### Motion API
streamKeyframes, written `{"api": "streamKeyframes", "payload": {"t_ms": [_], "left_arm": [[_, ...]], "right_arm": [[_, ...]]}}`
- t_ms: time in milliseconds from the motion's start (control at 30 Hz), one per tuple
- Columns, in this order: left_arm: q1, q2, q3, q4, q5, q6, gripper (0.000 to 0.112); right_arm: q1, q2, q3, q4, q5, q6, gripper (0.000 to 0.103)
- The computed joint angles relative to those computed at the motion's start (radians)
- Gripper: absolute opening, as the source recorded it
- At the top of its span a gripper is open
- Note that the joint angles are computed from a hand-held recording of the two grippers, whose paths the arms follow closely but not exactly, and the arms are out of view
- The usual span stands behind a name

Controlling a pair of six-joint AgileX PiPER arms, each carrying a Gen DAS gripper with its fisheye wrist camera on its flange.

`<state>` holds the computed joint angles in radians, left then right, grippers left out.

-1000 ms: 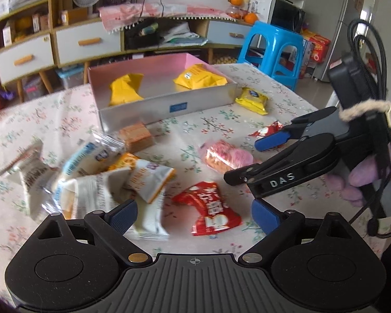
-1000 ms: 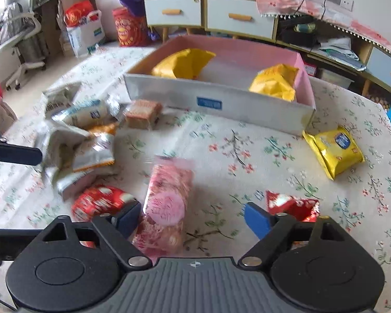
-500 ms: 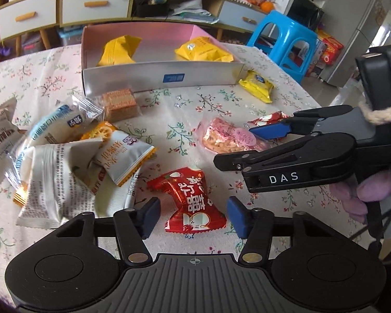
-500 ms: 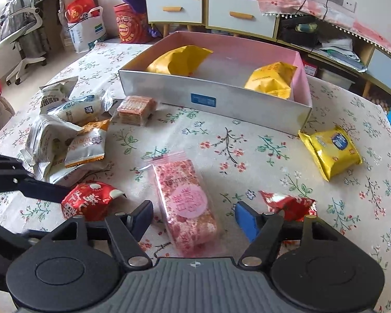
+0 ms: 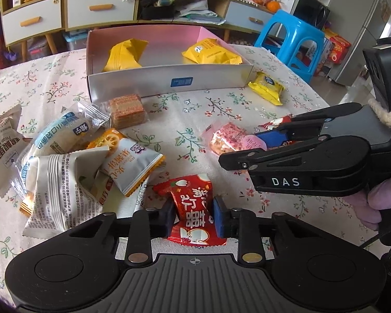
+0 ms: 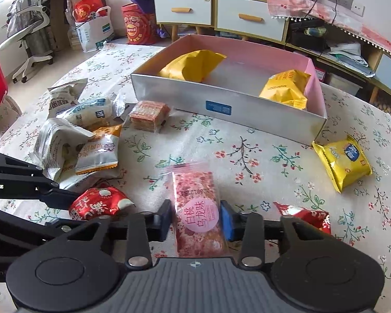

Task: Organize snacks
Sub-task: 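Place red candy and pink pastry bag into the box, opening both tools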

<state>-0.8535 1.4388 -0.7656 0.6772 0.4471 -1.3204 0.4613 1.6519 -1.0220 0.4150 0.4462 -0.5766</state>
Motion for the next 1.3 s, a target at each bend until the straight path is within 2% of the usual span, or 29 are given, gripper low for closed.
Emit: {"api": "streamKeyframes", "payload": {"t_ms": [200, 667, 1000, 1300], "left_arm": [[-0.005, -0.013, -0.015, -0.009, 0.033, 0.007, 0.025], [0.009, -0.05, -0.045, 0.005, 0.051, 0.0, 0.025], [0.07, -0.055, -0.109, 0.066, 0.065, -0.031, 0.025], [0.151, -0.026, -0.175, 0.119, 0.071, -0.064, 0.025]], "right_arm": [[-0.001, -0.007, -0.009, 0.047, 0.035, -0.023, 0.021], [-0.036, -0.035, -0.056, 0.055, 0.046, 0.03, 0.021], [-0.075, -0.015, -0.159, 0.054, 0.043, 0.117, 0.021], [-0.094, 0.063, -0.291, 0.025, 0.036, 0.248, 0.021]]}}
